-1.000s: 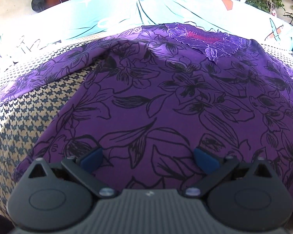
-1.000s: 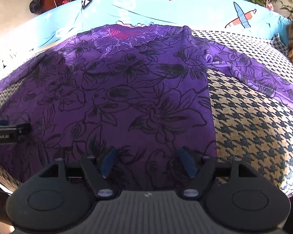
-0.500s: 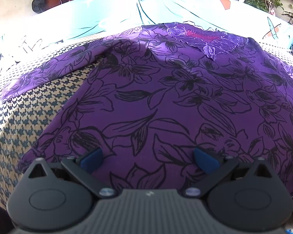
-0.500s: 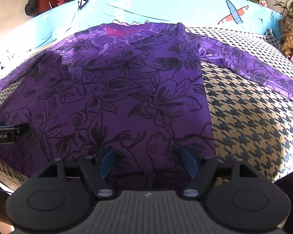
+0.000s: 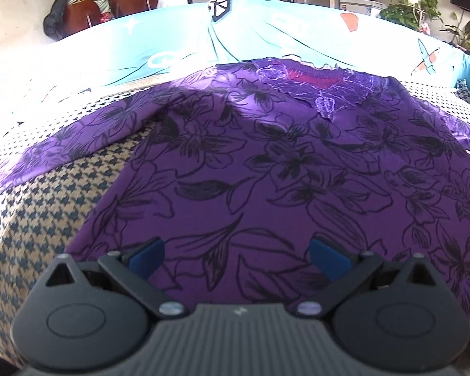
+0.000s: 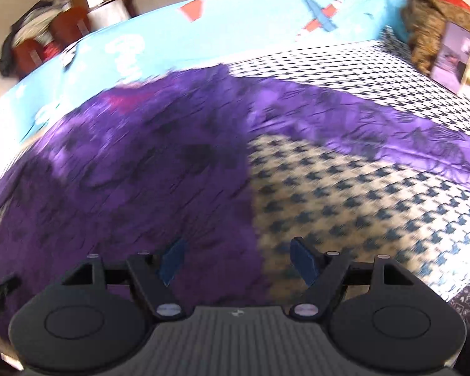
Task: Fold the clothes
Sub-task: 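Move the right tool to the purple sleeve end and grasp it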
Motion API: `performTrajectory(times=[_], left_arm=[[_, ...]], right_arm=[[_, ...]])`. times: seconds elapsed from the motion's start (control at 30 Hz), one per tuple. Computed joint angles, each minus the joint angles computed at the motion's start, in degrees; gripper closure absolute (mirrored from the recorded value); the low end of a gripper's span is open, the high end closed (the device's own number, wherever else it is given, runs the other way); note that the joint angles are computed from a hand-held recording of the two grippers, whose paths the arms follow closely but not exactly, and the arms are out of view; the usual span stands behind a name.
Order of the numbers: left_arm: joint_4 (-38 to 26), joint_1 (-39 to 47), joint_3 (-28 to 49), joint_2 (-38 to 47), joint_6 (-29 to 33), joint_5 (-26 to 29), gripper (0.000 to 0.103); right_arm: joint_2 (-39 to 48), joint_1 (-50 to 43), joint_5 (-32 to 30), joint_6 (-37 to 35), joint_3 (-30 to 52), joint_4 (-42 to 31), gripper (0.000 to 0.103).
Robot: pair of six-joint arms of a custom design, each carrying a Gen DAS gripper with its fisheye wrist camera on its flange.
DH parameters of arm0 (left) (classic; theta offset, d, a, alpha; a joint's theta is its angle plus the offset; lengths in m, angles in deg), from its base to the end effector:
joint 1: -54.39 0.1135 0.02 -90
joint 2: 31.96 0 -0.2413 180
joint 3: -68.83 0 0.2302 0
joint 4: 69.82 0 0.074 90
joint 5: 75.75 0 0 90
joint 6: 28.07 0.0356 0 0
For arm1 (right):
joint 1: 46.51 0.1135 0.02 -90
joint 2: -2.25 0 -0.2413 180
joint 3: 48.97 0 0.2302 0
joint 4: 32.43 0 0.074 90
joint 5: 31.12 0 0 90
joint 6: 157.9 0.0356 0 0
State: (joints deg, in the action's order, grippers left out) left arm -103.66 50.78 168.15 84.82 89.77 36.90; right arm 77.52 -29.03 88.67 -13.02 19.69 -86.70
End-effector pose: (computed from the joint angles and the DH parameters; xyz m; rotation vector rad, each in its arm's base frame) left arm 0.4134 -0.0398 0.1765 0.8092 2.2539 -0.2917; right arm 0.2327 0.0547 0.2287 0.9385 2.2489 -0.1492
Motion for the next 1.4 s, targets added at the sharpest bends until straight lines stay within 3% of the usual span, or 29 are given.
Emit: performTrajectory(times=[0.23,0.47,0.8,1.1,1.17,1.2,1.33,1.4], left_arm=[[-3.9,-1.4,6.6,4.2,-0.3,-0.9,0.000],[-4.5,-2.3,11.8,7.0,2.0,-1.6,0.000],[-9.4,-2.4,25.6,14.1,2.5,-2.1,0.000],[-11.5,-2.5,32.1,18.0,1.0,-3.4,0.000],[-11.4,-2.6,32.1,18.2,0.7,-3.7,0.000],[-11.6,-2.6,32.1,18.3,0.5,-3.7,0.000],[-11.4,-2.7,30.8,18.0,0.0,-3.3,0.000],[-10.3,-2.8,29.2,17.5,0.1,-3.4,0.000]], right_arm=[[-1.4,-13.4,-6.2,4.7,-1.3,-0.6,0.029],[0.5,-19.3,-2.6,6.1,1.6,-4.2,0.029],[-2.4,-37.4,-3.8,9.8,0.9,-7.8,0.029],[0.1,-45.7,-3.7,8.5,0.5,-0.2,0.026],[2.3,-45.6,-2.1,7.3,1.6,0.6,0.031],[3.3,-45.2,-1.0,6.9,2.2,0.6,0.038],[5.0,-45.1,1.8,5.0,2.5,2.6,0.080],[5.5,-45.2,2.3,4.1,2.6,3.4,0.085]])
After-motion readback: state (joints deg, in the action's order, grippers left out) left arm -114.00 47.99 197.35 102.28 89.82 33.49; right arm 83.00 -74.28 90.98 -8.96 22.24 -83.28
